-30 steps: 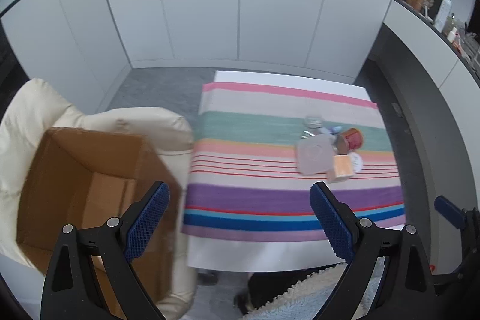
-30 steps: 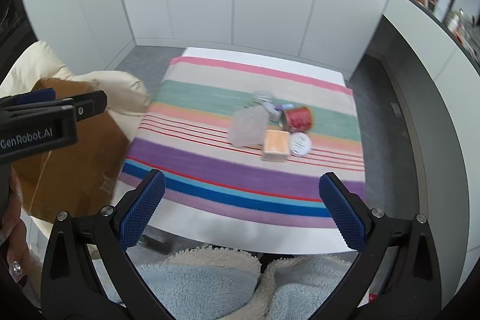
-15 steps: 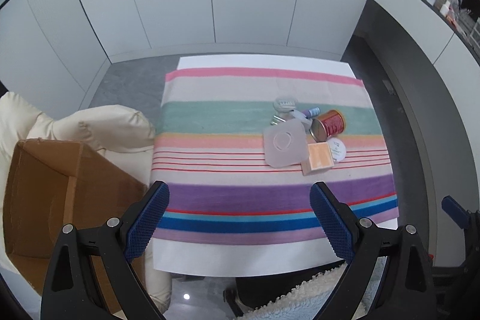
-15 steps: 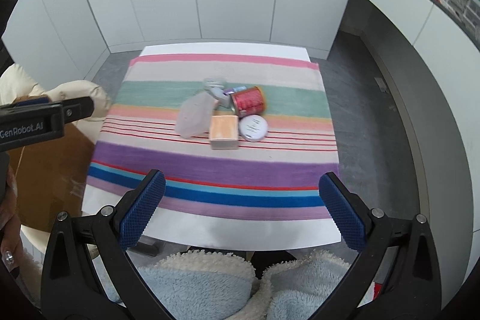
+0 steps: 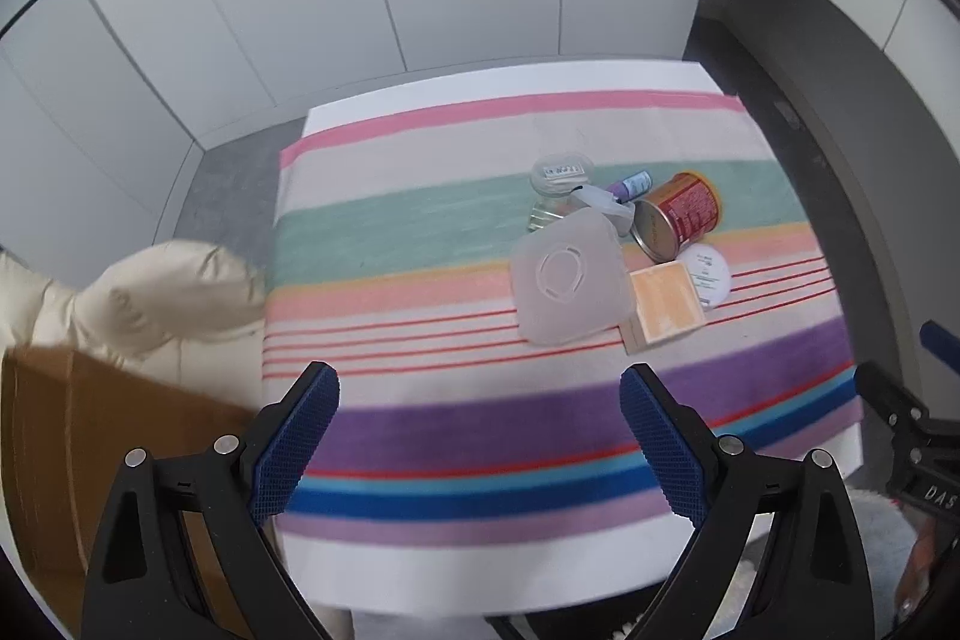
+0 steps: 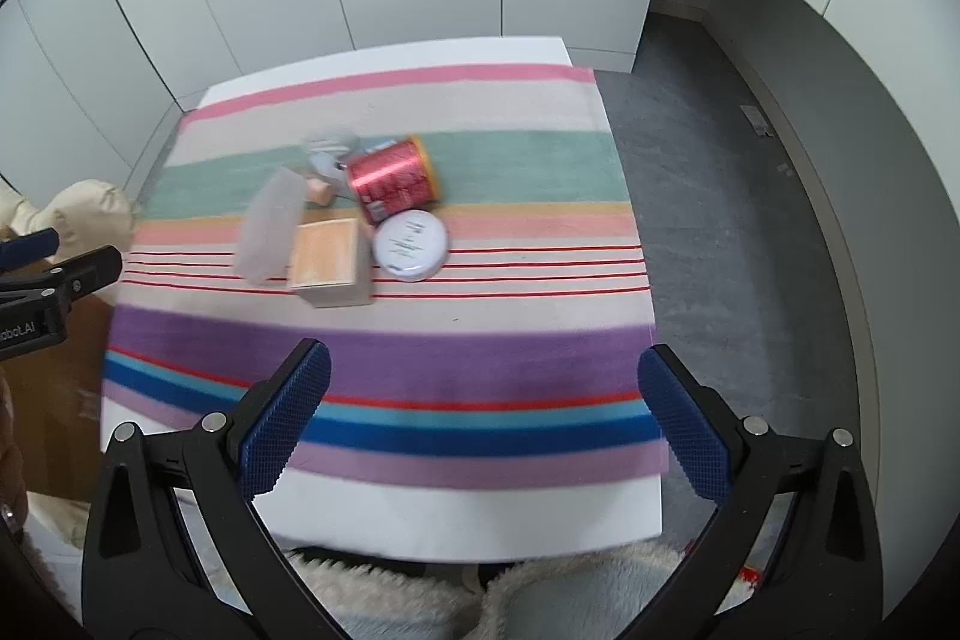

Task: Organize objects
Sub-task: 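Move both tools back toward the remaining cosmetics on the tablecloth, then grasp the clear plastic case with the left tool while the right tool grasps the peach compact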

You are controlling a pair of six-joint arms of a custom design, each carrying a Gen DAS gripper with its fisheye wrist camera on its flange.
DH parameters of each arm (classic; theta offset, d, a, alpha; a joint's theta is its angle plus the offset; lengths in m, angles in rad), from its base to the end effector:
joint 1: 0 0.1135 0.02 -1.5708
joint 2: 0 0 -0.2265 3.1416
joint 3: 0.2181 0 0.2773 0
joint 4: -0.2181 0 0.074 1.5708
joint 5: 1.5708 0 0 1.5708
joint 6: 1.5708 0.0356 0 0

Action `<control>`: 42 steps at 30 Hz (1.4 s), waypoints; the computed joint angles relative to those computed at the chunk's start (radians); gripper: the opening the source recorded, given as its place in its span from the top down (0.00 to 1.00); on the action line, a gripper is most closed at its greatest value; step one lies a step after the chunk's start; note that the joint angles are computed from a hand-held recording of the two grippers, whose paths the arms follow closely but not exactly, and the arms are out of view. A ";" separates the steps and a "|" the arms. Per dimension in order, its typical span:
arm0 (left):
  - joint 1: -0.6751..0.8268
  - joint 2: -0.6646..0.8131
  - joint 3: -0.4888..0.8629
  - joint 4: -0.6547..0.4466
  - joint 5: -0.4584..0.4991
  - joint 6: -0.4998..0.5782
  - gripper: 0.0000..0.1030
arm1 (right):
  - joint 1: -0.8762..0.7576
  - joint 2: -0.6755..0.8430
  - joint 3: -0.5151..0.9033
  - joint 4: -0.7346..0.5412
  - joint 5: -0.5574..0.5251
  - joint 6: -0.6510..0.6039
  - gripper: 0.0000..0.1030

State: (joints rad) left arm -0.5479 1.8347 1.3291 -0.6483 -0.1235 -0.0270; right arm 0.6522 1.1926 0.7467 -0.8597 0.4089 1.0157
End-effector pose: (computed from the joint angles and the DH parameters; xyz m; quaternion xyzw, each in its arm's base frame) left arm 0.3346 -0.1990 0.1536 0.2391 0.9468 -0.0007 0.2152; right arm 0.1949 0.1311 0.1584 0.2018 0.9497 -0.0394 0.2360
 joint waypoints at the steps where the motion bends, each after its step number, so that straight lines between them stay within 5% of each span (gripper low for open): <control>1: -0.004 0.025 0.011 0.011 0.001 0.003 0.07 | -0.020 0.006 -0.019 0.031 -0.008 -0.018 0.00; 8: -0.006 0.289 0.203 0.035 0.106 -0.004 0.07 | -0.113 0.109 -0.108 0.264 -0.101 -0.107 0.00; 16: 0.028 0.617 0.580 -0.155 0.294 -0.014 0.07 | -0.166 0.198 -0.143 0.407 -0.187 -0.137 0.00; 19: 0.072 0.780 0.770 -0.242 0.436 -0.070 0.07 | -0.169 0.213 -0.141 0.427 -0.192 -0.151 0.00; 22: 0.115 0.829 0.785 -0.180 0.592 -0.151 0.02 | -0.162 0.229 -0.127 0.442 -0.192 -0.154 0.00; 29: 0.080 0.816 0.750 -0.104 0.504 -0.141 0.02 | -0.099 0.416 0.051 0.482 -0.162 -0.208 0.00; 31: 0.082 0.791 0.704 -0.051 0.499 -0.160 0.18 | -0.074 0.505 0.130 0.494 -0.139 -0.228 0.00; 37: 0.078 0.783 0.698 -0.043 0.459 -0.126 0.19 | -0.017 0.753 0.367 0.438 -0.029 -0.240 0.00; 40: 0.074 0.773 0.685 -0.031 0.422 -0.115 0.19 | -0.025 0.814 0.425 0.427 -0.024 -0.224 0.07; 42: 0.080 0.787 0.716 -0.053 0.404 -0.113 0.19 | -0.042 0.842 0.443 0.436 -0.068 -0.220 0.47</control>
